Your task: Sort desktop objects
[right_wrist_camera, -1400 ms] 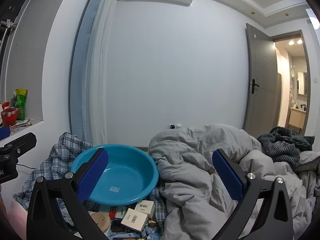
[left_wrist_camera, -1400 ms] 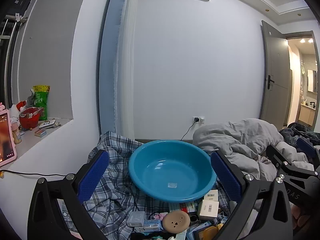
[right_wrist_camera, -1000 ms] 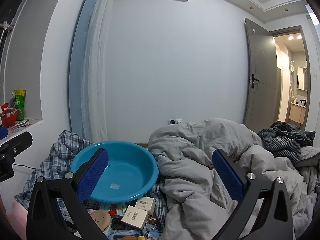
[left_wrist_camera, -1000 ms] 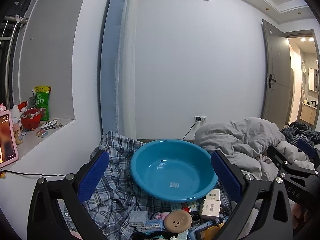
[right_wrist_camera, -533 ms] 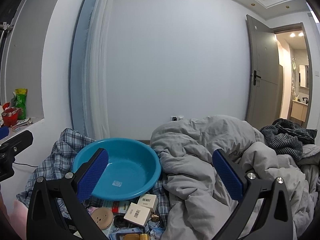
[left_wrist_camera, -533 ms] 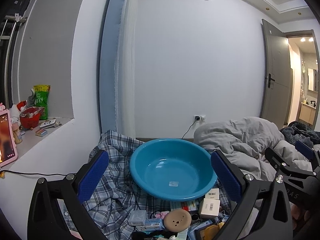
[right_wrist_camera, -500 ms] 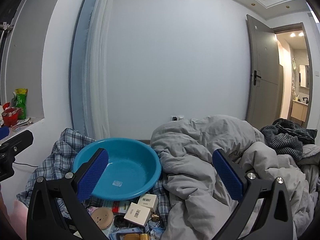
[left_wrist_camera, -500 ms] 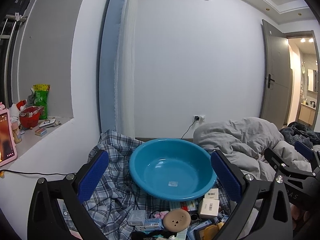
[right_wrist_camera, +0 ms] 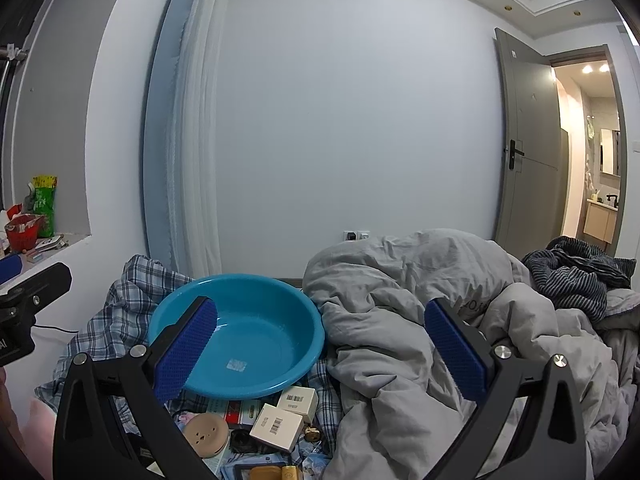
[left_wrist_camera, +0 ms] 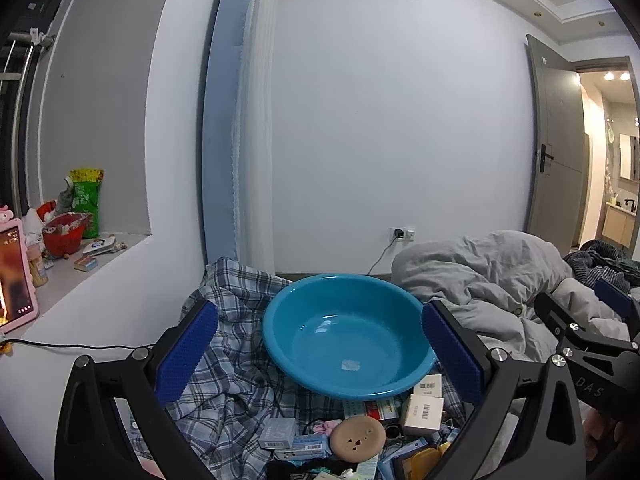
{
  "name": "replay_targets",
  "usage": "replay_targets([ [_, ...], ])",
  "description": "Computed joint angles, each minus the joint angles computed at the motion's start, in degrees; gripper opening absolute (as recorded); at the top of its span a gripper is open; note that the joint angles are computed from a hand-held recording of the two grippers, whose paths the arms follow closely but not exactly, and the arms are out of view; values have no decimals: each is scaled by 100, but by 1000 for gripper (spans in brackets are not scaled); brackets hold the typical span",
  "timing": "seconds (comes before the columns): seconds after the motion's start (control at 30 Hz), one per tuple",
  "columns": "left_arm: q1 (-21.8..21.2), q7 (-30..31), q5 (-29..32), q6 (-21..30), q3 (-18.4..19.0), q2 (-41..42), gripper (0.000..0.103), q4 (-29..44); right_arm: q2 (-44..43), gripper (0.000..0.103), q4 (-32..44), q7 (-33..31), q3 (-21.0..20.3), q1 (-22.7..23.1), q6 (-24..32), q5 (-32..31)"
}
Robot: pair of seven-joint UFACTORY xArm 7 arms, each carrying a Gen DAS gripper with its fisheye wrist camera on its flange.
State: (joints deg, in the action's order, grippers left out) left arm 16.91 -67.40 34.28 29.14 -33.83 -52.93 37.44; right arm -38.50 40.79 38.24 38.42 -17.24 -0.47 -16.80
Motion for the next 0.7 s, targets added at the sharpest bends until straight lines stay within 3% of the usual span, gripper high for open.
replay_targets([
  [0.07, -8, -25, 17, -6, -48, -16, 103, -4, -6, 103, 0, 7, -4, 1, 0, -1],
  [0.23, -228, -76, -223, -351, 242, -103, 103, -186, -5, 103, 7, 18, -5, -4, 12, -8],
  [0.37, 23, 11, -148, 201, -61, -231, 103, -7, -54, 103, 23, 53, 13, -28, 102, -20],
  [0.53, -11, 12, -111, 334, -67, -176, 103, 50, -62, 103, 39, 92, -5, -24, 141, -68],
  [0.7, 166, -239, 92, 592, -317, -344, 103, 122, -35, 103, 50, 107, -66, 41, 140, -83],
])
